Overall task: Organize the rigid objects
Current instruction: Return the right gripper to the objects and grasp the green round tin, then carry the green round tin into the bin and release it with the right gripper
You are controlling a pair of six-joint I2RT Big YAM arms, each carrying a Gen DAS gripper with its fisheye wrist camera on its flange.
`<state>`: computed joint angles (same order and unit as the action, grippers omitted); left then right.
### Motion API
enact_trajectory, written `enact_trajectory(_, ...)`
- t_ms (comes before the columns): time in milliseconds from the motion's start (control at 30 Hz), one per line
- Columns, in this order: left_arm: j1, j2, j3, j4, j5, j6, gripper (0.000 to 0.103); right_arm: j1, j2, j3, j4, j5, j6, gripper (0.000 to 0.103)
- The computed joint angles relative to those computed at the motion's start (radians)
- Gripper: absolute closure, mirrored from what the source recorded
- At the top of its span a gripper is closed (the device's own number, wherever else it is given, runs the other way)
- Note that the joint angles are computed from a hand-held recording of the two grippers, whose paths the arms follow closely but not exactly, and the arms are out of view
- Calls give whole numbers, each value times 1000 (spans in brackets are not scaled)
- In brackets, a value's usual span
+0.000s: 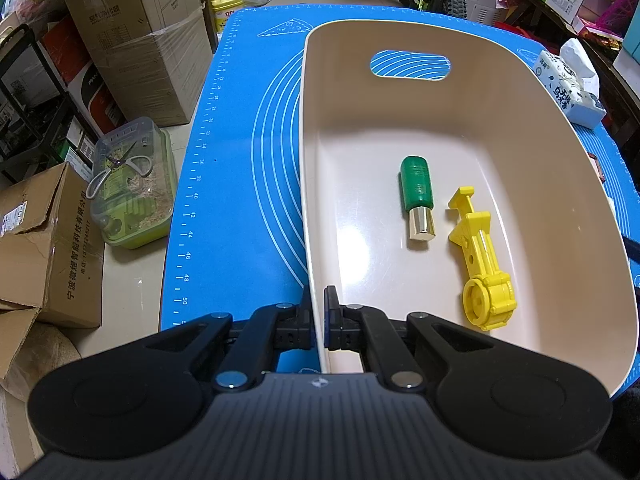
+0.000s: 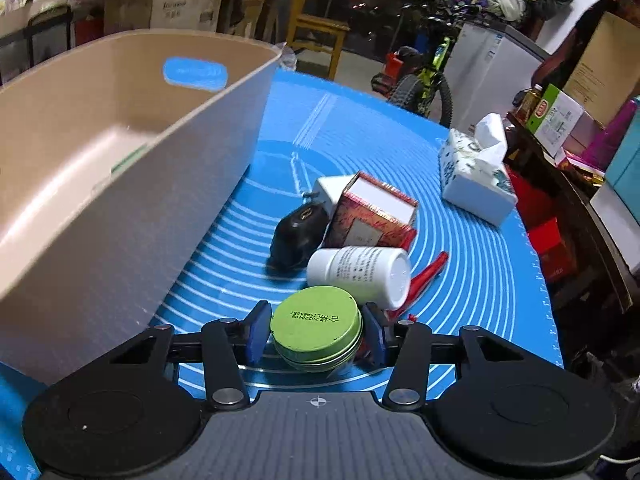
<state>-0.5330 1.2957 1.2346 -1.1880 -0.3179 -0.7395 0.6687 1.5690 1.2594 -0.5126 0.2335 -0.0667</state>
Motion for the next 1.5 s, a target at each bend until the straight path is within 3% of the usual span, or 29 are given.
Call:
enact_trajectory(400,0,-1,0,0,2,-3,97,1,-101,-2,42,-28,63,49)
enact_trajectory(700,1,-1,-1,-1,2,-3,98,33,-53,129,46,-115,103,49)
enact_trajectory(933,2,-4,-4,-1,5,-7,98,78,50,257,-45,-215,51,49)
enact_trajectory(1300,5,-3,-3,-1,8,-8,98,119,174,390,-257,-290,14,49)
enact_trajectory(1500,5,0,-1,-2,8,-9,98,137,180,392,-287,-248,-33,49)
